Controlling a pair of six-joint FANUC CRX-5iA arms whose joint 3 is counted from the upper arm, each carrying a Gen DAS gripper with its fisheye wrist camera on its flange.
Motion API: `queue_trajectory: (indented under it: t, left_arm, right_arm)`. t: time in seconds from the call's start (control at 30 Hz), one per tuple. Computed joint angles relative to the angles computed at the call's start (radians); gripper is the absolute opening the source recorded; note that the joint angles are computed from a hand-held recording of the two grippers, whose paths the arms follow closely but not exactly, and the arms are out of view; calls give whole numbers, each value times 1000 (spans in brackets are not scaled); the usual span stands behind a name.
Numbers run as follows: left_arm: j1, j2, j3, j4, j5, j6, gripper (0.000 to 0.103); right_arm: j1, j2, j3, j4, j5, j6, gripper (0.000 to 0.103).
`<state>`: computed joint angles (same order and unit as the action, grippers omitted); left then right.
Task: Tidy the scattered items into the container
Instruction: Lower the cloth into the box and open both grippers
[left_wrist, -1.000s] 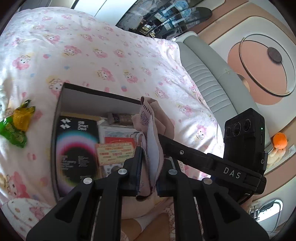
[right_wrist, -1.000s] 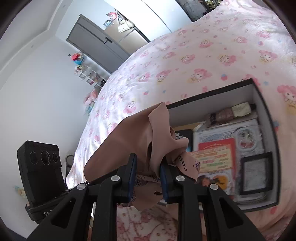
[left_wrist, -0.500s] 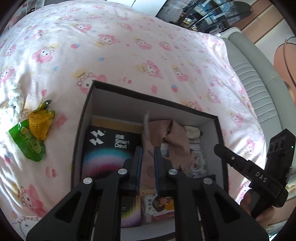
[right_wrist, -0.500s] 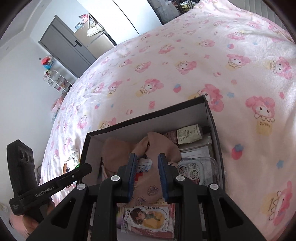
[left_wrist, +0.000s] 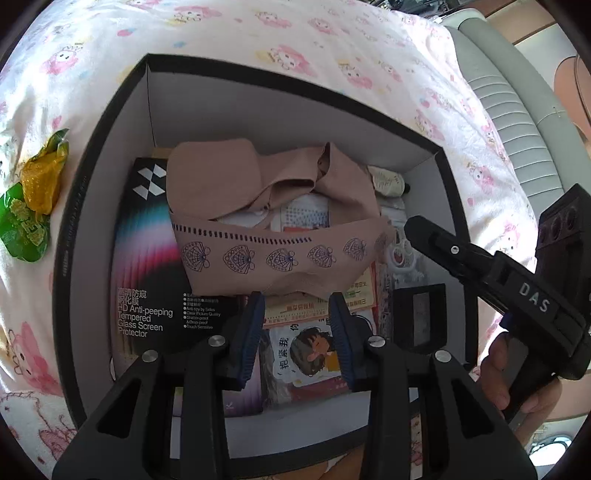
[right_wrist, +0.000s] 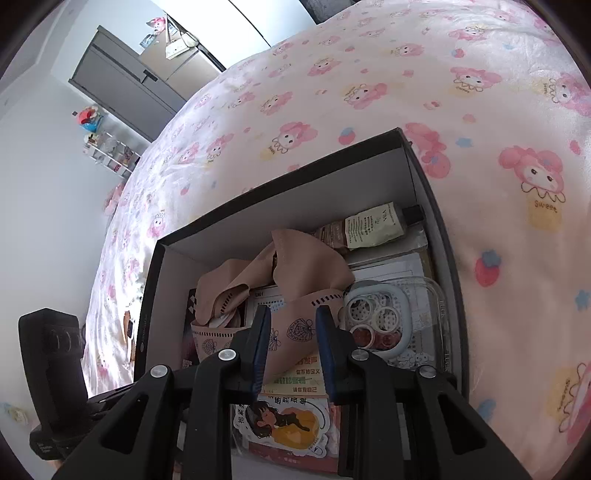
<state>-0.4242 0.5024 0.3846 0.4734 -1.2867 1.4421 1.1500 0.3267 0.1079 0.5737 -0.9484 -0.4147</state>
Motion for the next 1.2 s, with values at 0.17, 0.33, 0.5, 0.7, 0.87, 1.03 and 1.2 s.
queue_trajectory:
  t: [0.17, 0.33, 0.5, 0.7, 0.87, 1.03, 1.2]
  left_arm:
    - [-10, 87, 140, -77, -36, 58, 36]
    - [5, 149, 283, -133, -50, 142, 36]
    - [37, 80, 125, 4, -51, 2, 41]
    - [42, 34, 56, -20, -62, -74, 41]
    - [49, 104, 179, -51, -94, -21, 40]
    - [86, 63, 135, 55, -41, -64, 42]
    - [66, 65, 148, 8, -104, -96, 43]
  right_arm:
    - [0, 18, 23, -20, 2, 25, 22]
    - [4, 37, 44, -54, -20, 45, 22]
    - [7, 57, 80, -85, -32, 89, 22]
    - [12, 117, 183, -121, -62, 222, 22]
    - [6, 142, 211, -169, -33, 265, 22]
    - [2, 149, 210, -216, -22, 266, 22]
    - [-4, 142, 221, -238, -10, 236, 24]
